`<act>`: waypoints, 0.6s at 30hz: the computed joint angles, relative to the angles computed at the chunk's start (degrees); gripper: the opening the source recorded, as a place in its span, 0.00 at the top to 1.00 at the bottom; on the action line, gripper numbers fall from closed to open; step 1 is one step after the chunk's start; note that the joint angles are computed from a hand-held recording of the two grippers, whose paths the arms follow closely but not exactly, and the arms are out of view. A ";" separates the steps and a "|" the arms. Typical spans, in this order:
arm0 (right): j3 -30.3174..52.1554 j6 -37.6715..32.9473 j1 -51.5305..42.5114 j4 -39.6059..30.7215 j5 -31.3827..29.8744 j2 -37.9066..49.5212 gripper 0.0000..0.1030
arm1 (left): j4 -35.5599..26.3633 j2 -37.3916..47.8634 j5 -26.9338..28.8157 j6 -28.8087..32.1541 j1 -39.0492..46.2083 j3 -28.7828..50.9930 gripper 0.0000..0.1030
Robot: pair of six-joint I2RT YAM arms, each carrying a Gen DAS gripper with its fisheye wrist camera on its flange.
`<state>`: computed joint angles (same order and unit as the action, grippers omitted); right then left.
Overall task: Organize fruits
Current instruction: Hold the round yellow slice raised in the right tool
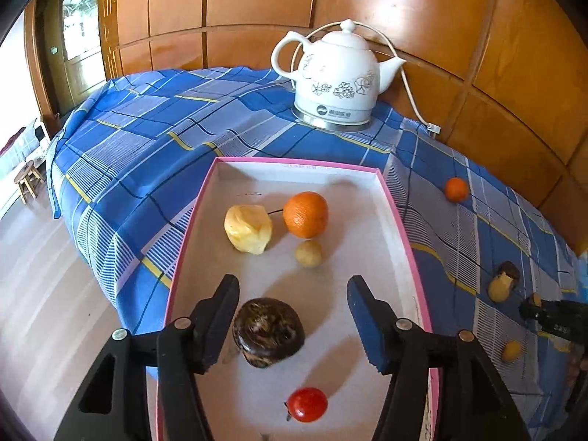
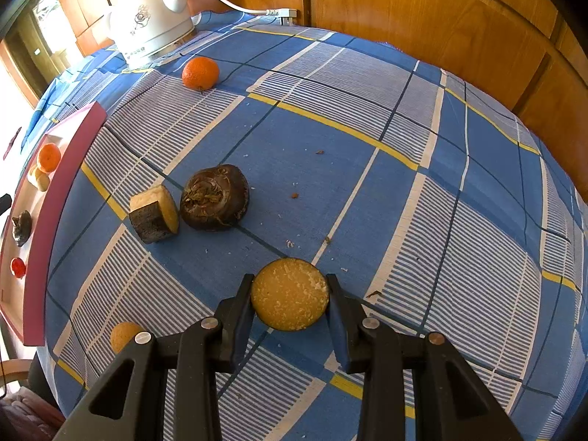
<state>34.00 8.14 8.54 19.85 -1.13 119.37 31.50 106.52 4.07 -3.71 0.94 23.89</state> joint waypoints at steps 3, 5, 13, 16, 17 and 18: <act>0.03 -0.04 -0.08 0.06 0.01 0.06 0.64 | 0.66 -0.59 0.00 -0.05 -0.14 -0.94 0.40; 0.11 0.02 0.03 0.00 0.07 0.11 0.64 | 0.95 -0.98 -0.29 -0.15 -0.39 -1.43 0.40; -0.05 0.23 0.01 -0.06 -0.07 -0.16 0.64 | 1.61 -1.80 -0.15 -0.30 0.59 -2.25 0.39; -0.06 0.38 -0.07 -0.04 -0.16 -0.20 0.65 | 2.06 -2.04 -0.10 -0.09 0.83 -2.65 0.38; -0.10 0.40 -0.16 -0.05 -0.26 -0.28 0.65 | 2.27 -2.16 -0.24 -0.03 0.81 -2.86 0.38; -0.22 0.49 -0.19 0.02 -0.34 -0.42 0.65 | 2.53 -2.35 -0.33 0.02 0.81 -3.13 0.38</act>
